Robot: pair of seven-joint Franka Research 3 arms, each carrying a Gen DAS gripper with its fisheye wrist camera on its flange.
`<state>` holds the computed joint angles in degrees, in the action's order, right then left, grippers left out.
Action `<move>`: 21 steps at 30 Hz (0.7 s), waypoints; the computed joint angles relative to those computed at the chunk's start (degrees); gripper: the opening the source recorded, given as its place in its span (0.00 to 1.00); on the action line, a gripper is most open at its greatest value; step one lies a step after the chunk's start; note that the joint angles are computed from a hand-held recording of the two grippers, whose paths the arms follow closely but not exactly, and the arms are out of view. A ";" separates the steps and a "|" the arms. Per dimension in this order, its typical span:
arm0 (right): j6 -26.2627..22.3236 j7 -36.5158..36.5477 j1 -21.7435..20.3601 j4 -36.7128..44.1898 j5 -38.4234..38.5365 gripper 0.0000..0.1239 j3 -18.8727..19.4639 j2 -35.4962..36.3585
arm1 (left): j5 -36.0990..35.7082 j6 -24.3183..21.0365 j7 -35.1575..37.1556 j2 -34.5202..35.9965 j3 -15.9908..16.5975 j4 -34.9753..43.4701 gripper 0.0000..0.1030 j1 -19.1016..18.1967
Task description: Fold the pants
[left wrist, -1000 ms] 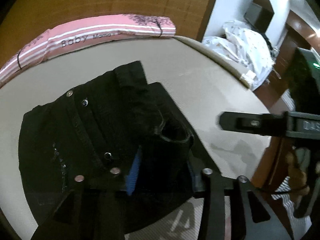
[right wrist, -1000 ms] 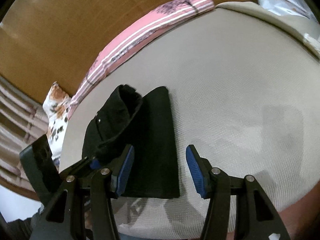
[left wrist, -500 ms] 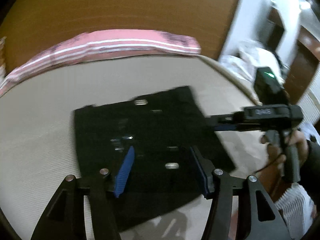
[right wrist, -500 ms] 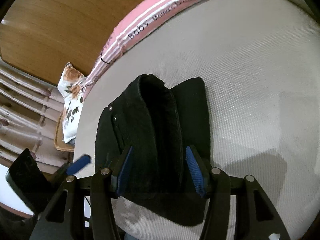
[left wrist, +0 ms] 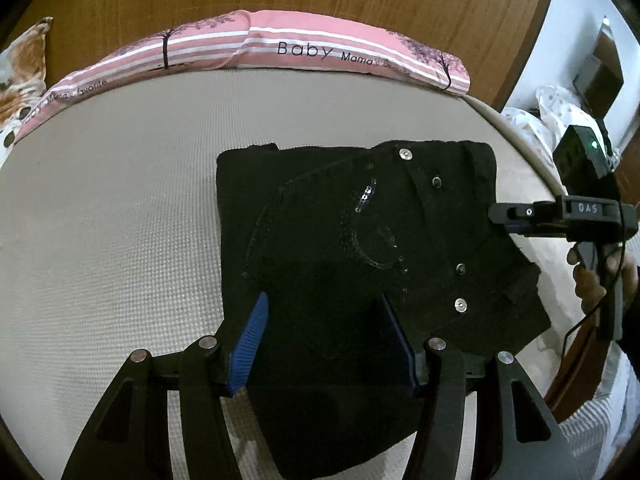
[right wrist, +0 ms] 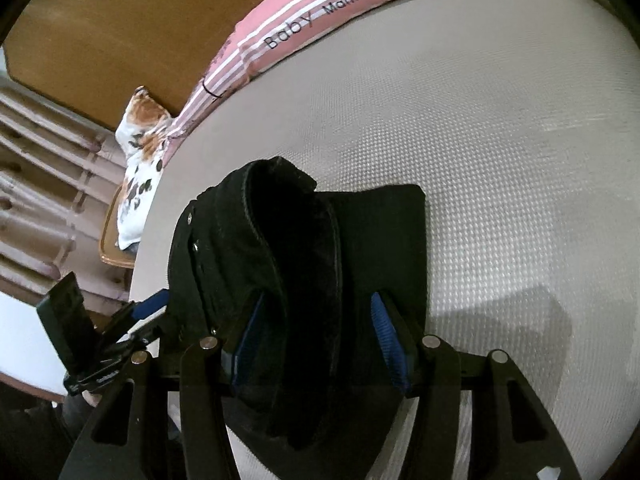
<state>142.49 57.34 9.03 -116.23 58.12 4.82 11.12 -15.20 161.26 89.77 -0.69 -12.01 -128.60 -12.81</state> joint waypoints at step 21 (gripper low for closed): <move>4.35 1.78 3.78 -1.40 2.20 0.10 1.28 -4.72 | -4.21 1.13 -0.12 0.40 -0.36 1.12 0.62 0.95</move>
